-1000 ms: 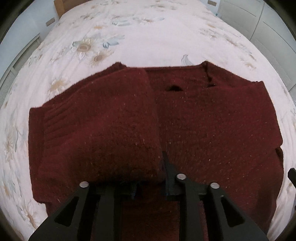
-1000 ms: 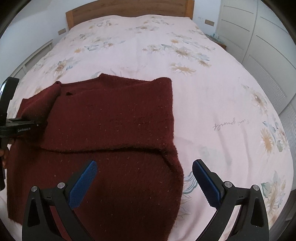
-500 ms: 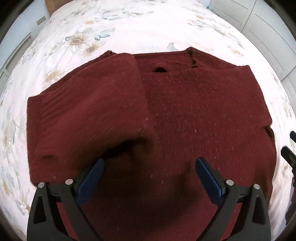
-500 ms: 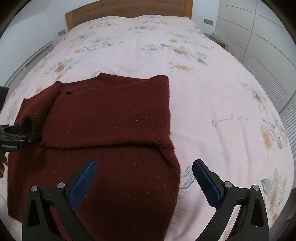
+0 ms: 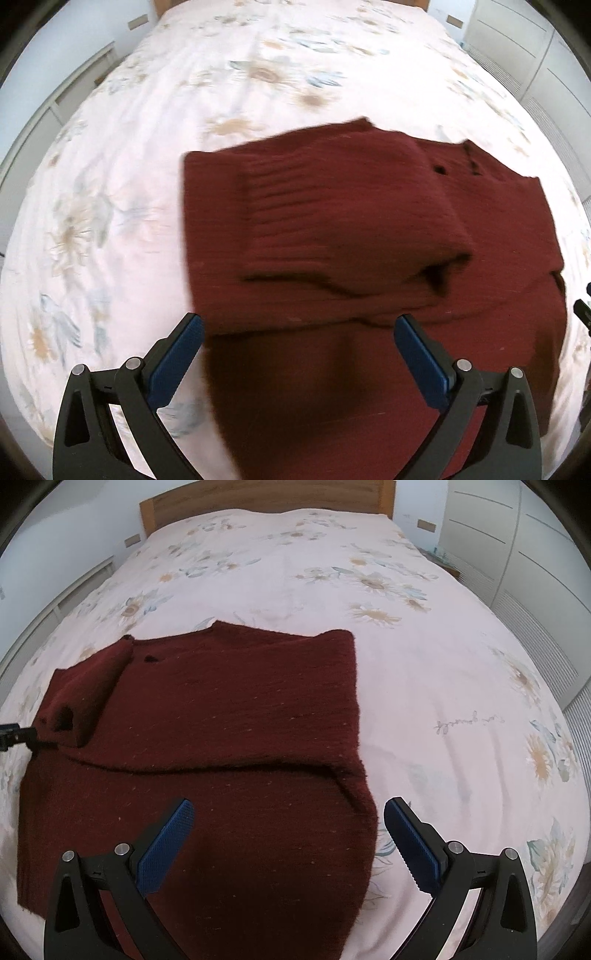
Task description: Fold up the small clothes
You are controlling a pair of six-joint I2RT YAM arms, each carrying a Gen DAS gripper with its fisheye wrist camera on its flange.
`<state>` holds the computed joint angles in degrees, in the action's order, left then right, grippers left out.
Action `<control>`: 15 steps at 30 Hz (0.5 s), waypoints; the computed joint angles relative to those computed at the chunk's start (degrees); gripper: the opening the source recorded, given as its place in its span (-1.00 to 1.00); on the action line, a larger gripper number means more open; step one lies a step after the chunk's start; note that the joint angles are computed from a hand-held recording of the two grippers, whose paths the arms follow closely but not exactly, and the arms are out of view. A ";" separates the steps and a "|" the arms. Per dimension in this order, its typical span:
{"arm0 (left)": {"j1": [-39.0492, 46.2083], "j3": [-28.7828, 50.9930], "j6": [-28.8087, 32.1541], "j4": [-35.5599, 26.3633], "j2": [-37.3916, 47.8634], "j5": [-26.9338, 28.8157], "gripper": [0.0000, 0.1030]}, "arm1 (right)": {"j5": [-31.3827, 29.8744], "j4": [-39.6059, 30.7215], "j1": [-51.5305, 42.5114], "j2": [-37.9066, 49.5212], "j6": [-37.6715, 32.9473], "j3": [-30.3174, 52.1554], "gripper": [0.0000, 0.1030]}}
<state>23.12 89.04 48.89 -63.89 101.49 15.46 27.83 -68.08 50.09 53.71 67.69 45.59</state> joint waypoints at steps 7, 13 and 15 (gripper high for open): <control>4.04 1.81 -0.34 4.11 4.93 -1.45 0.94 | -0.88 1.53 -0.12 1.95 -0.81 0.09 0.99; 4.52 4.63 -2.04 4.37 10.25 -1.19 0.71 | -2.03 2.69 -0.59 4.32 -2.45 0.29 0.99; 3.75 4.47 -2.11 5.33 11.45 -2.18 0.67 | -2.58 2.83 -0.90 5.02 -3.21 0.54 0.99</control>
